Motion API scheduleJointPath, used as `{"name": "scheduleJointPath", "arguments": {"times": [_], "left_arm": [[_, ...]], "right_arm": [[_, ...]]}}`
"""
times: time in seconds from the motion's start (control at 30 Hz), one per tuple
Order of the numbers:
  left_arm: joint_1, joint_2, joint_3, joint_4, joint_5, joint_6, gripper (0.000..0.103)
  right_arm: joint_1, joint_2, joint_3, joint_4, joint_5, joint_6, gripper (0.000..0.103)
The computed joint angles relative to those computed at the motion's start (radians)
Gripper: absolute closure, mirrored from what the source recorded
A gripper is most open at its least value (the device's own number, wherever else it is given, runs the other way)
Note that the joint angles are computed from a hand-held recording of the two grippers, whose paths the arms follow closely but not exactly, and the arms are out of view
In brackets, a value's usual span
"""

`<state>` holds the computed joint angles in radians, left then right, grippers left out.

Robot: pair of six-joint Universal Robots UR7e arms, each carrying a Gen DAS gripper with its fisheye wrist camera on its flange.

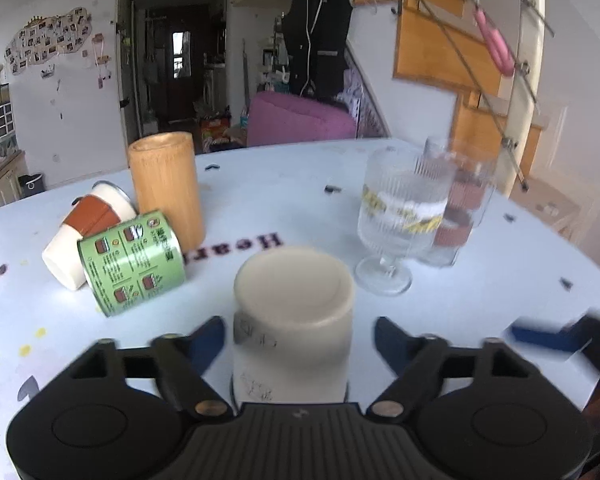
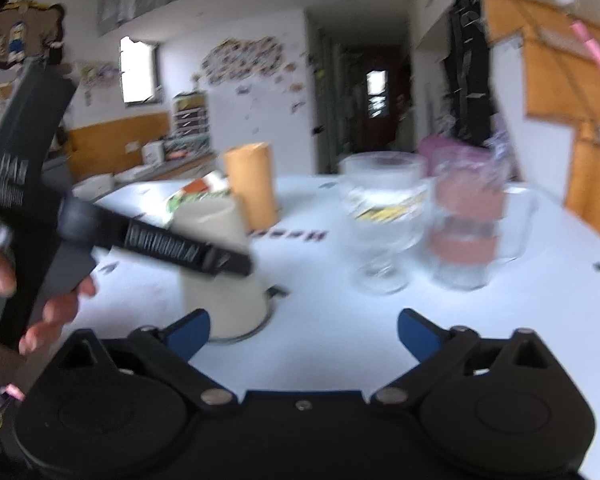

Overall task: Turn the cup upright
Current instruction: 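Lift the white cup with the left tool and tilt it toward the right tool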

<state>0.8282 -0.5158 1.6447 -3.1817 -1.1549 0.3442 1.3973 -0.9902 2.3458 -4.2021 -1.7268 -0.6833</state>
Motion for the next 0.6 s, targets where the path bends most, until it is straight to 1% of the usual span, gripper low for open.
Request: {"name": "scheduleJointPath", "arguments": {"times": [0.03,0.07,0.1,0.13,0.2,0.23,0.3,0.4,0.47,0.53,0.57,0.6], "left_arm": [[-0.004,0.002,0.001,-0.015,0.005,0.008,0.017],[-0.007,0.004,-0.006,-0.025,0.009,0.013,0.017],[-0.006,0.003,-0.012,-0.026,0.004,0.010,0.017],[-0.004,0.005,-0.021,-0.022,-0.001,0.006,0.017],[-0.001,0.009,-0.048,0.002,-0.001,-0.006,0.021],[0.000,0.010,-0.058,0.012,-0.001,-0.012,0.024],[0.007,0.010,-0.081,0.055,-0.017,-0.026,0.035],[0.024,0.000,-0.102,0.130,-0.071,-0.053,0.044],[0.025,-0.006,-0.094,0.128,-0.080,-0.052,0.044],[0.027,-0.022,-0.066,0.111,-0.086,-0.046,0.044],[0.024,-0.031,-0.048,0.089,-0.080,-0.036,0.044],[0.023,-0.040,-0.031,0.074,-0.079,-0.029,0.044]], "right_arm": [[-0.002,-0.001,-0.001,0.030,0.012,-0.002,0.016],[-0.004,-0.003,-0.001,0.054,0.024,-0.001,0.022],[-0.004,-0.003,-0.004,0.081,0.034,-0.001,0.031],[-0.005,-0.004,-0.006,0.108,0.051,-0.005,0.037],[-0.009,-0.018,-0.010,0.186,0.087,-0.001,0.067],[-0.008,-0.022,-0.015,0.222,0.098,0.004,0.073],[0.000,-0.024,-0.032,0.286,0.101,0.007,0.086],[0.010,-0.009,-0.065,0.350,0.108,0.010,0.091],[0.014,0.004,-0.095,0.393,0.102,0.031,0.093],[0.018,0.022,-0.117,0.386,0.078,0.047,0.095],[0.020,0.027,-0.129,0.396,0.067,0.063,0.098],[0.015,0.030,-0.135,0.400,0.075,0.076,0.098]]}}
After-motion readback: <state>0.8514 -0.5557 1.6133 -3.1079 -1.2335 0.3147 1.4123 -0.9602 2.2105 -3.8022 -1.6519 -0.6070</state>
